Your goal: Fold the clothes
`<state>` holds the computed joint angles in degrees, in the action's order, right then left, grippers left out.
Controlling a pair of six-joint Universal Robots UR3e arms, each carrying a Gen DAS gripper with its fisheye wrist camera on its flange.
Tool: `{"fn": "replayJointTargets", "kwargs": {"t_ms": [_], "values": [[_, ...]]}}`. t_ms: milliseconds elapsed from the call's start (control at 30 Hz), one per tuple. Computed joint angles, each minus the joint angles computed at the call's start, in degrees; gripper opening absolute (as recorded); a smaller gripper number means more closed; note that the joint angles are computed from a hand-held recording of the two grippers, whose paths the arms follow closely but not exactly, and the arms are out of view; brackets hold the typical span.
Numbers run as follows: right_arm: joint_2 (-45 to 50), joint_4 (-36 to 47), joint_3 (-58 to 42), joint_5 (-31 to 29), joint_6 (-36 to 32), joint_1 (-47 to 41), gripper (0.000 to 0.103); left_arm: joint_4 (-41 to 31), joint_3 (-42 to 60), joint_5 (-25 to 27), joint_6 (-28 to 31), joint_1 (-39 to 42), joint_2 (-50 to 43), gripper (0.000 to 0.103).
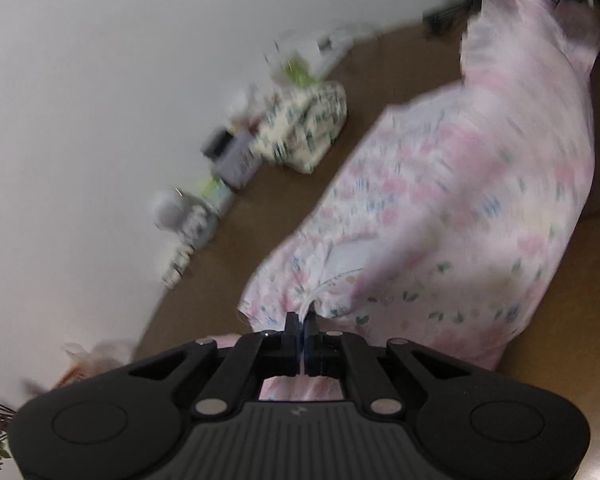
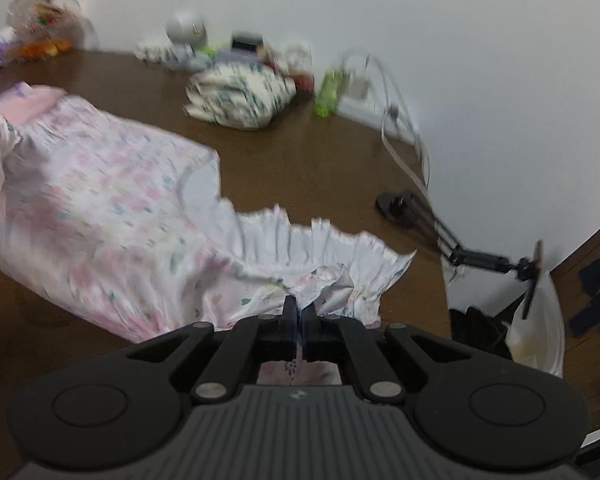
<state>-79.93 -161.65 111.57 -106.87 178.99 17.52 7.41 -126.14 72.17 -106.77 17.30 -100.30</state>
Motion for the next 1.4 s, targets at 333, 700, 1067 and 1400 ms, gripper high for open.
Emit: {"fn": "replayJointTargets", "kwargs": {"t_ms": [333,700,1067,1400], "values": [[1.91,-0.84,2.05,2.98,0.34,-2.19,0.002,-7.40,1.61,-3.85,2.98,2.63,-1.50,0.015],[-4.59,1.30,5.25,5.40,1.78,-3.66,0.026,-9.02,-2.75,-9.38,3.13,8.31,5.52,0.063],[-5.29,-3.11,1.90,13.24,2.92,-0.47,0.045,-36.58,-12.10,-23.53,18.29,26.01,29.13,0.041],[25.56,1.54,-33.94,19.13,2.29,8.79,0.035,-26.15,-21.79,-21.31,21.46,26.57,25.94,0.015]]}}
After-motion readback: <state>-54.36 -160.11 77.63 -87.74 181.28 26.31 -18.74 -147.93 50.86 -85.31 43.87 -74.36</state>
